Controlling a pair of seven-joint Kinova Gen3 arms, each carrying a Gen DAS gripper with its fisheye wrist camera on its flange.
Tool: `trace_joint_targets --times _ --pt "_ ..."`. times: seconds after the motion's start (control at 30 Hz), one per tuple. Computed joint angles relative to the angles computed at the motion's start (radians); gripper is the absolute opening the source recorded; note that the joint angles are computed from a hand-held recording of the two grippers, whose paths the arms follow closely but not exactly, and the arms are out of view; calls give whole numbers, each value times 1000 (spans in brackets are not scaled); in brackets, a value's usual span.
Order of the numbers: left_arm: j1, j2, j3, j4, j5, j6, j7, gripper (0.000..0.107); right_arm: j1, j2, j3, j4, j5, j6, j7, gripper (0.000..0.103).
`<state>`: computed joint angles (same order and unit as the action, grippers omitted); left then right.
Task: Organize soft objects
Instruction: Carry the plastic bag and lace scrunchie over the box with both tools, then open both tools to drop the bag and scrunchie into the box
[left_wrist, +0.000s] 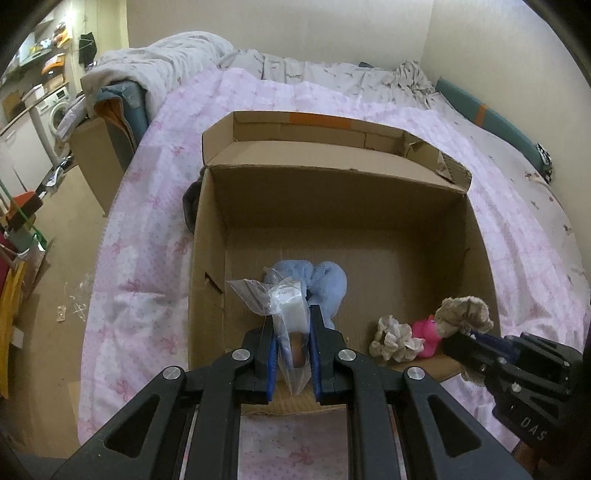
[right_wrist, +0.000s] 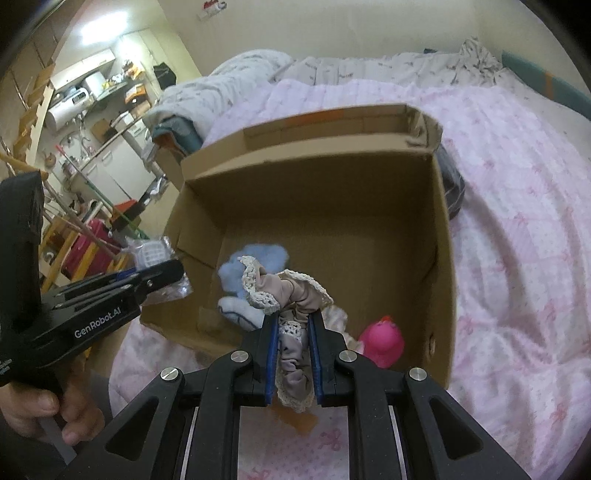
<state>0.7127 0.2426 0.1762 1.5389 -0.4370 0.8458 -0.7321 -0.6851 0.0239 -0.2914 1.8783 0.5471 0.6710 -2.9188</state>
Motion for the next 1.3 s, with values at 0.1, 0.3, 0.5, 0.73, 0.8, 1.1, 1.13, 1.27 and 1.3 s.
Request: trace_joint_targets --times 0.1,0.3,0.5,0.73,0.8,1.1,1.13,1.27,1.3 --pt "-24 -7 7 24 33 -47 -33 13 4 13 5 4 -30 -16 21 17" --pt "-20 4 0 19 48 -38 -44 13 -2 25 16 7 -54 -3 24 17" --pt "12 12 -11 17 -2 -19 -15 13 -19 41 24 -9 -29 32 -1 17" --pt "20 9 -11 28 -34 -13 11 13 -34 54 30 -15 -18 40 0 17" --pt "16 9 -9 27 -33 -11 11 14 -36 50 32 -11 -14 36 -8 17" --pt "29 12 -11 27 -61 -5 25 28 -23 34 33 12 -11 -5 -29 20" --pt "32 9 -12 32 -69 -11 32 31 -21 31 33 15 -8 -12 -35 21" --pt "51 -2 -15 45 -116 -22 80 63 -8 15 31 35 -7 -50 -57 61" --pt "52 -2 -14 43 -121 -20 86 68 -7 8 29 43 11 -62 -84 75"
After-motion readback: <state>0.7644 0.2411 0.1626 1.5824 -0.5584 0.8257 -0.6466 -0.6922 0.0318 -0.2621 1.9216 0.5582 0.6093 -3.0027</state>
